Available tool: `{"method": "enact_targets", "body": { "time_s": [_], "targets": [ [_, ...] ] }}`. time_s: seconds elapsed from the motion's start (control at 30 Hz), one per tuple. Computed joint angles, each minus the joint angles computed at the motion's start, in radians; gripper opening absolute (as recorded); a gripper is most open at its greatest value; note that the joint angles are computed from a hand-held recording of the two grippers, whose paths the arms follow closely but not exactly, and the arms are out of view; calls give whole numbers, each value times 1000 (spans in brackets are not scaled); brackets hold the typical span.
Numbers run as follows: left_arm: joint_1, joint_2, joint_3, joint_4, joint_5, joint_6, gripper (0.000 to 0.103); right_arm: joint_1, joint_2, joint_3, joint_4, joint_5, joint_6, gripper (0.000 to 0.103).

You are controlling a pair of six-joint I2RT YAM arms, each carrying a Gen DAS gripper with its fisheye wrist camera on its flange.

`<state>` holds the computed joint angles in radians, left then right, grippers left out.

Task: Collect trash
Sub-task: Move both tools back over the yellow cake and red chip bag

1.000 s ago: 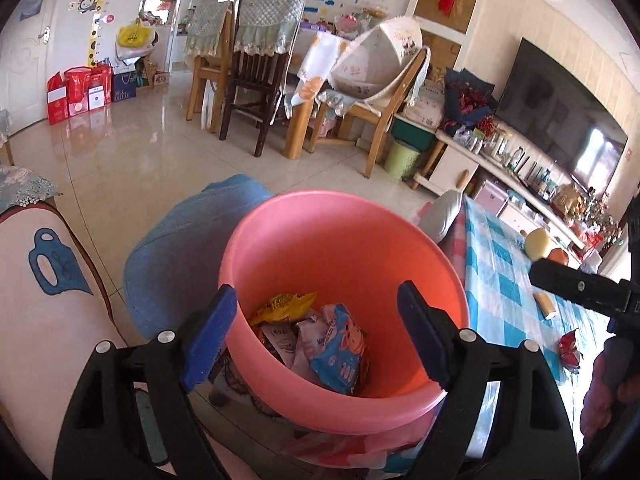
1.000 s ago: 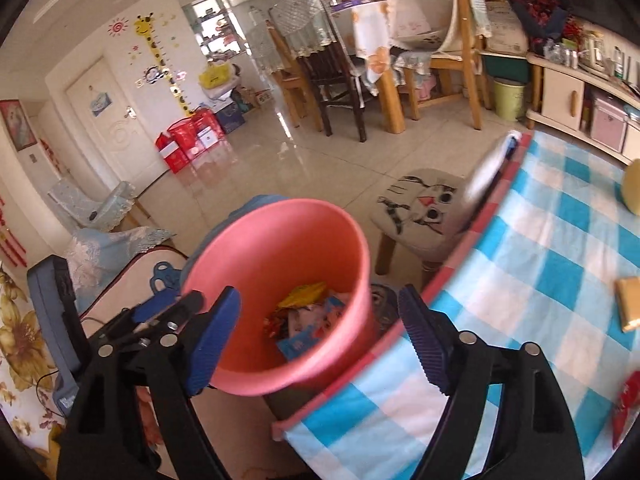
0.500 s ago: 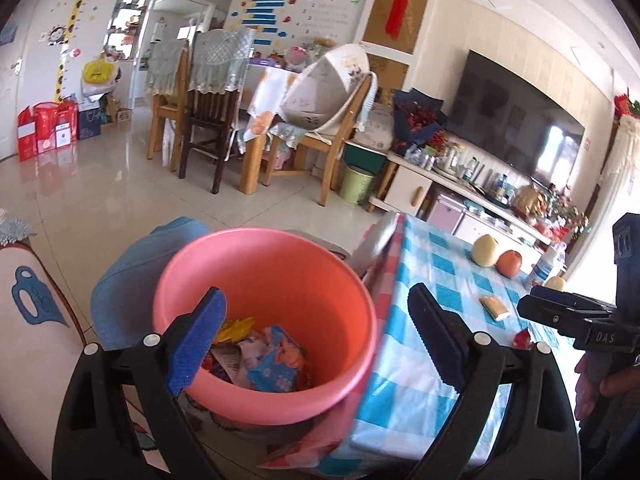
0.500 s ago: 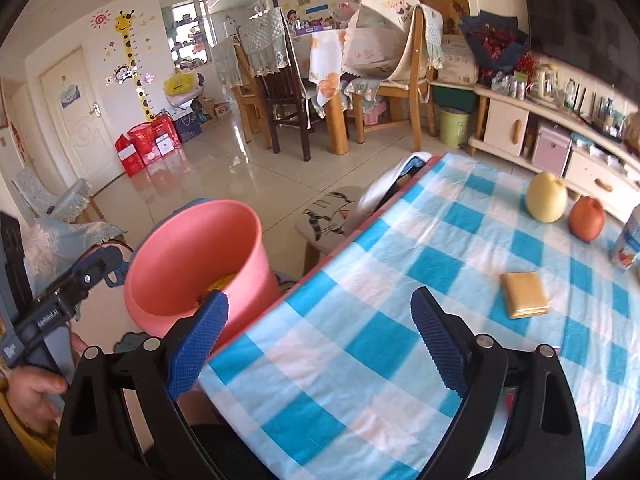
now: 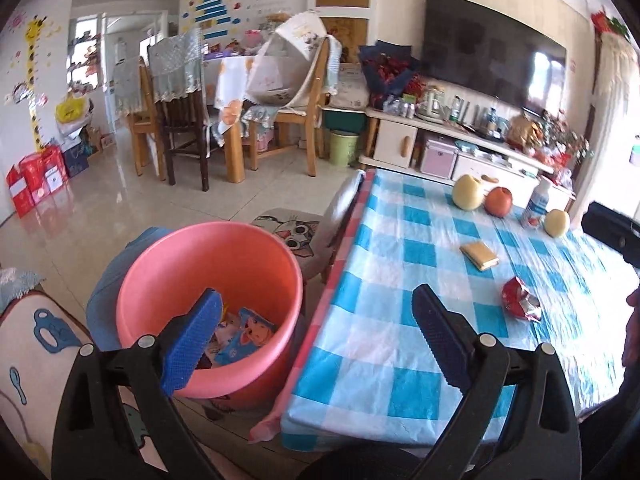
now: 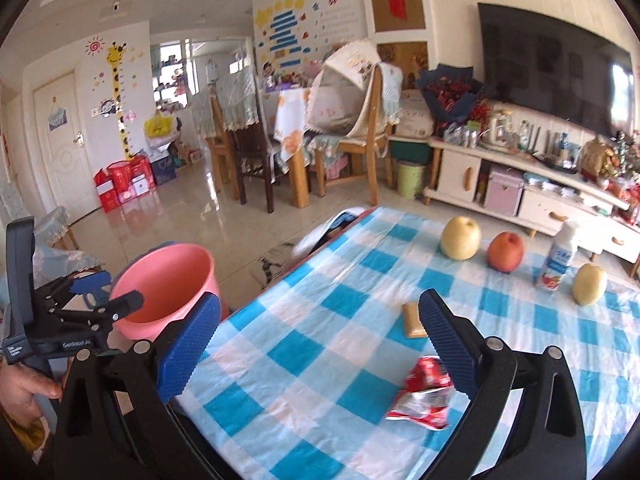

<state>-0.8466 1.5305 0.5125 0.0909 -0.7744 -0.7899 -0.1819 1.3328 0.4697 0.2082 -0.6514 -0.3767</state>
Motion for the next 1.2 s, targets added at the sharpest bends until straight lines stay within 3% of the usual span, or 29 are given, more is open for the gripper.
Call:
{"method": "enact_targets", "body": {
  "time_s": [0.2, 0.67, 0.8, 0.93, 1.13, 1.2],
  "targets": [
    [-97, 113, 158, -97, -38, 33, 96, -154, 56, 18, 59, -100, -29, 98],
    [-237, 362, 516, -203, -52, 129, 96, -388, 141, 130, -56, -219, -150, 98],
    [-250, 417, 595, -214, -31, 157, 96, -430, 195, 189, -93, -214, -166, 98],
    [-252, 466, 672, -236, -10, 167, 96, -471, 273, 297, -207, -228, -193, 98],
    [-201, 574, 835, -309, 62, 129, 96, -498, 331, 343, -125, -138, -160, 98],
    [-164, 619, 898, -318, 129, 120, 96, -504, 368, 390, -158, -120, -163, 98]
  ]
}}
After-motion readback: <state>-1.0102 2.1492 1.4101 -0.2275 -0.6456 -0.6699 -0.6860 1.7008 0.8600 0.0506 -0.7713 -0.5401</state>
